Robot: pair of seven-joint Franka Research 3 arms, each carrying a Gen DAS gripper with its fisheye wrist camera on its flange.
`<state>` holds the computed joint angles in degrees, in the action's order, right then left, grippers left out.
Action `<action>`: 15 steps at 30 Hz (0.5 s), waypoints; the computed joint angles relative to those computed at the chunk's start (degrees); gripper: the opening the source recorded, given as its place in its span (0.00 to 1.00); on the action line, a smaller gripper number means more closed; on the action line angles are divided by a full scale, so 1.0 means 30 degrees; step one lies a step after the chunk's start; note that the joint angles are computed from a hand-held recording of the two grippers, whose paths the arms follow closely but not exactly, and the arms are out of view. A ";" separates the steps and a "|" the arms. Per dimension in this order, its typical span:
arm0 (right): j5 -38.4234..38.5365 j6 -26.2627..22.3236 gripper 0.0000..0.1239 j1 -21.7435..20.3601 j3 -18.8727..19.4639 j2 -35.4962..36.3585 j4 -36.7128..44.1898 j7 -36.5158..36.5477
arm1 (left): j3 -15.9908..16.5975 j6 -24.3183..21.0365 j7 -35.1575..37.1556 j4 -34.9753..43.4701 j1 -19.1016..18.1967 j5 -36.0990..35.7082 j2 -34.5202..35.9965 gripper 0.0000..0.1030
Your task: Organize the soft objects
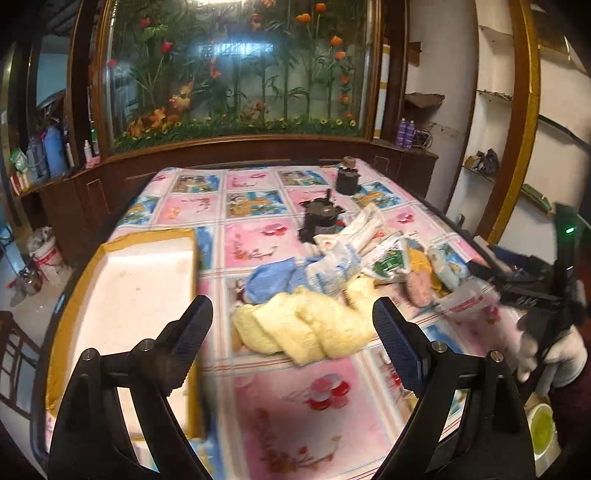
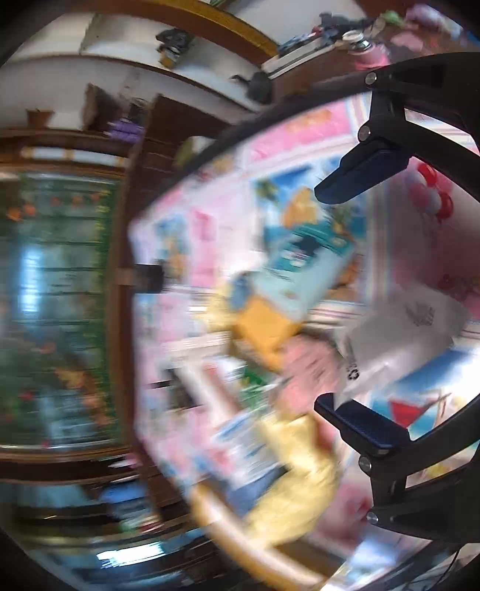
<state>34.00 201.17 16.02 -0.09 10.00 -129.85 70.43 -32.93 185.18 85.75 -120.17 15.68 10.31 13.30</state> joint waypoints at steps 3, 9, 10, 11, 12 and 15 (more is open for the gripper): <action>-0.9664 -0.3116 0.83 -0.5003 0.2689 -0.0474 -0.0079 0.8430 | -0.1258 -0.1303 0.0385 0.0089 0.1565 -0.1402 0.0244 0.86; -0.9693 -0.5081 0.77 -0.9171 0.7128 0.0655 0.0872 0.7312 | -0.5609 -0.2973 0.3686 0.0409 0.5022 -0.4702 0.1784 0.86; -0.9237 -0.5136 0.75 -1.0161 0.8266 0.0564 0.0561 0.6786 | -0.5383 -0.3130 0.3850 0.0594 0.4585 -0.4763 0.1908 0.86; -0.9080 -0.5358 0.72 -1.0569 0.8737 0.0713 0.0695 0.6416 | -0.5531 -0.3181 0.4159 0.0636 0.4546 -0.5022 0.1971 0.86; -0.8753 -0.5462 0.71 -1.1071 0.9336 0.0726 0.0650 0.5911 | -0.5765 -0.3249 0.4541 0.0797 0.4530 -0.5288 0.2186 0.86; -0.7635 -0.6040 0.68 -1.2705 1.1248 0.0933 0.0796 0.4428 | -0.6126 -0.3458 0.5424 0.1202 0.4441 -0.6080 0.2521 0.86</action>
